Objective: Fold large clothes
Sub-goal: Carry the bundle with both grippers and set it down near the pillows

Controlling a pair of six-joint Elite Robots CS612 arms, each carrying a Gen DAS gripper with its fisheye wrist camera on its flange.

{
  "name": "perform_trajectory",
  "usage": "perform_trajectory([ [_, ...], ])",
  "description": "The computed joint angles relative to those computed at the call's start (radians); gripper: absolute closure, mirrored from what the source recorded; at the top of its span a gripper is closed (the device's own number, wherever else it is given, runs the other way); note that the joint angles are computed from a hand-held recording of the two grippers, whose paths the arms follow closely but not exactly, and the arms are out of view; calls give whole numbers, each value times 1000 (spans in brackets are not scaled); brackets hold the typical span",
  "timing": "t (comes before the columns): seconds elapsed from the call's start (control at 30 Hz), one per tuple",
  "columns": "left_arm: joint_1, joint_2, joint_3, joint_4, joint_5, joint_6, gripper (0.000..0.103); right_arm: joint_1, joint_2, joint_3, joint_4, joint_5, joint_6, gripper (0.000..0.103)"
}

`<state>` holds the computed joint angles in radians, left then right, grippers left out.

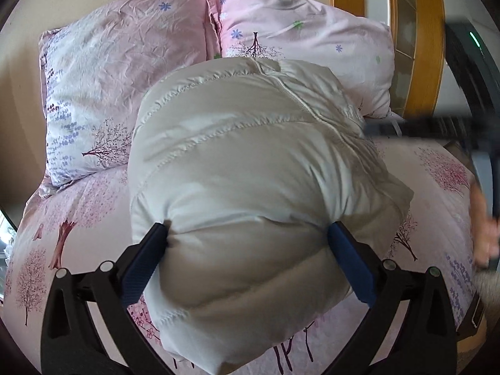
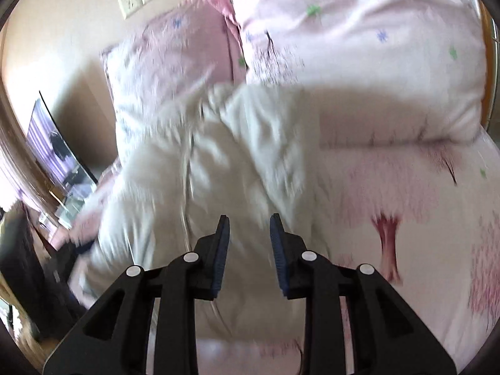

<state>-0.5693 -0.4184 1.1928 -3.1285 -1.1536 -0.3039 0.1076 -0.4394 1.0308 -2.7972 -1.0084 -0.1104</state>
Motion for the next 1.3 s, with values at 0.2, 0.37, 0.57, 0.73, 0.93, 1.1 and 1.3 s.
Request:
perform_trajectory([
  [0.2, -3, 4, -5, -1, 13, 2, 2, 24, 105, -244, 263, -59, 23, 74],
  [0.37, -6, 9, -15, -7, 28, 22, 2, 13, 164, -334, 366, 2, 78, 75],
  [0.57, -11, 12, -18, -17, 52, 39, 2, -5, 178, -334, 370, 69, 137, 76],
  [0.73, -14, -11, 22, -65, 59, 15, 2, -16, 135, -227, 245, 92, 175, 75],
  [0.93, -31, -56, 142, -221, 156, -56, 2, -24, -3, 78, -101, 36, 133, 58],
  [1.1, -37, -81, 198, -220, 206, -144, 2, -14, 7, 76, 2, -41, 84, 50],
  [1.3, -50, -111, 258, -182, 267, -238, 2, -13, -25, 133, -118, -104, 100, 35],
])
